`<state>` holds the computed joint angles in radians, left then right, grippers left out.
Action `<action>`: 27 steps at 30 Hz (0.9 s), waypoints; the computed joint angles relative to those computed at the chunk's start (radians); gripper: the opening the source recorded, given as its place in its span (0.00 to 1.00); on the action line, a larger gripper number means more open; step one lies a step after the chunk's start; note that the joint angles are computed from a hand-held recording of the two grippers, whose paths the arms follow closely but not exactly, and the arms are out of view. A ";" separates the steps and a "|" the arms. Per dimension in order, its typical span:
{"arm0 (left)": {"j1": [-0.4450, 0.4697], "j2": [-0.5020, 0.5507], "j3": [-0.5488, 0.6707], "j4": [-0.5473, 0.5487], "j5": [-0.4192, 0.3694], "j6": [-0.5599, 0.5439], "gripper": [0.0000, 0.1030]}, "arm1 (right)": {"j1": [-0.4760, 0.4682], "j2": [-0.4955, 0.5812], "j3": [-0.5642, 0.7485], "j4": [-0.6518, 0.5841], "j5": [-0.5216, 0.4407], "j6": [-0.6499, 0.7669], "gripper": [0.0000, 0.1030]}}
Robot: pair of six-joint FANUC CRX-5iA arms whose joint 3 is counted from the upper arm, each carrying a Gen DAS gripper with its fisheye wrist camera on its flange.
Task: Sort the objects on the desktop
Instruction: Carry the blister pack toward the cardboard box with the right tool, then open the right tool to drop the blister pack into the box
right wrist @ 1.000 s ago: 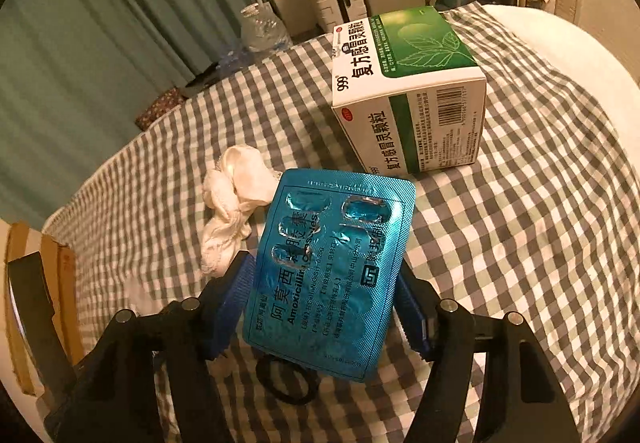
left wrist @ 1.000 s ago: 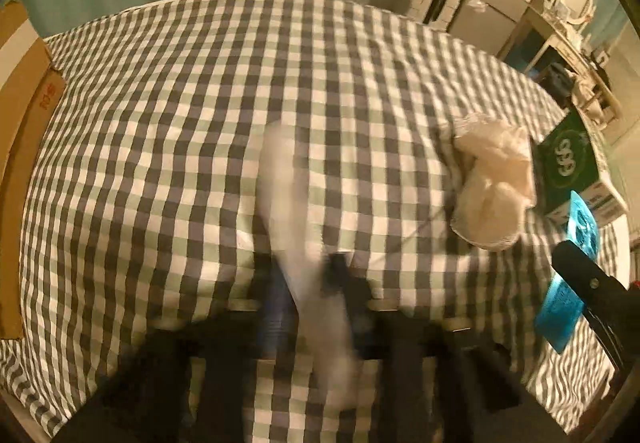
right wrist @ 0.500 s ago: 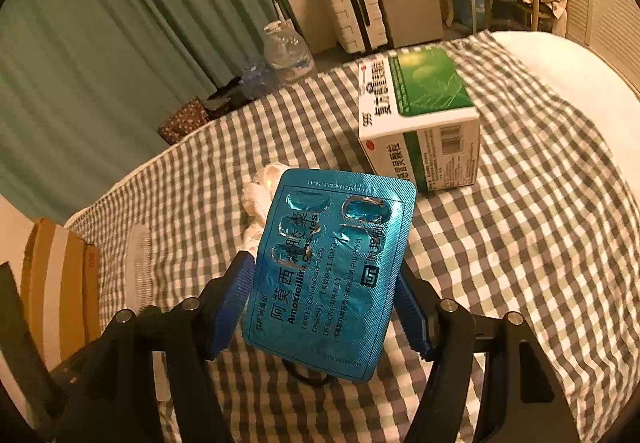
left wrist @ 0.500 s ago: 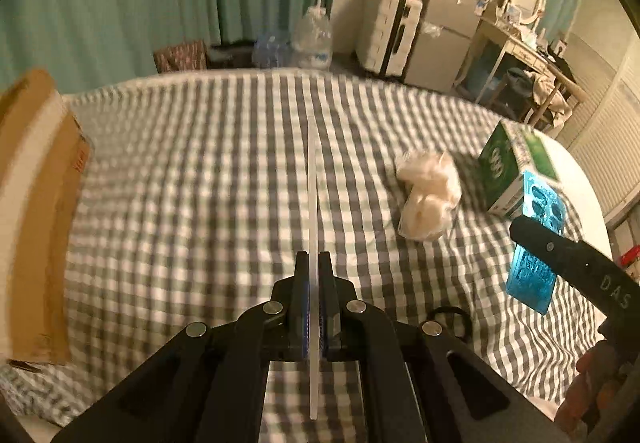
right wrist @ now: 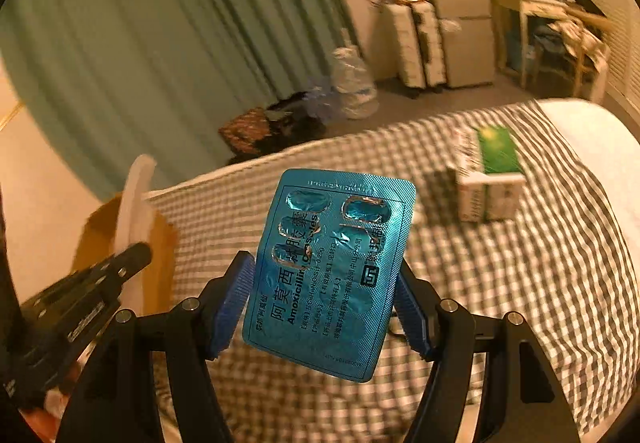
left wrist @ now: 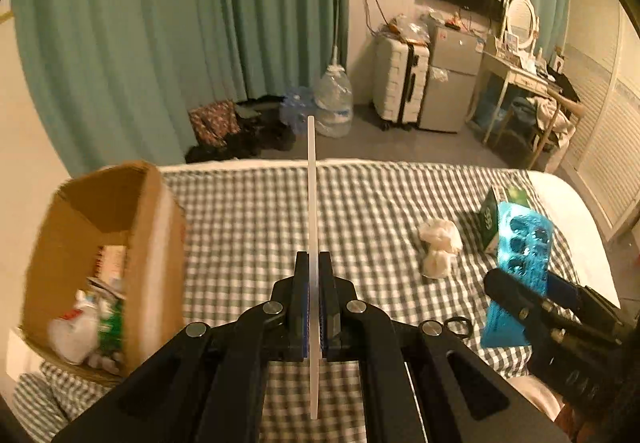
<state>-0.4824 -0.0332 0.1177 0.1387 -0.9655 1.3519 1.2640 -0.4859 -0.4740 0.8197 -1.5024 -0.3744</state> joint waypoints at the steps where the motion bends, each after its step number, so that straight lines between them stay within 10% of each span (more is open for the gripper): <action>1: 0.017 -0.010 -0.001 0.005 -0.001 -0.011 0.02 | -0.004 0.018 0.019 0.004 0.014 0.019 0.65; 15: 0.354 -0.009 -0.019 0.031 0.000 -0.114 0.03 | -0.132 0.342 0.317 -0.045 0.332 0.316 0.65; 27: 0.467 0.100 0.000 0.033 0.001 -0.215 0.08 | -0.268 0.610 0.580 -0.239 0.521 0.605 0.65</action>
<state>-0.0152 0.0669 0.1173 0.1720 -0.9642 1.1368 0.9961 0.1239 0.1065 0.5809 -0.9816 0.2301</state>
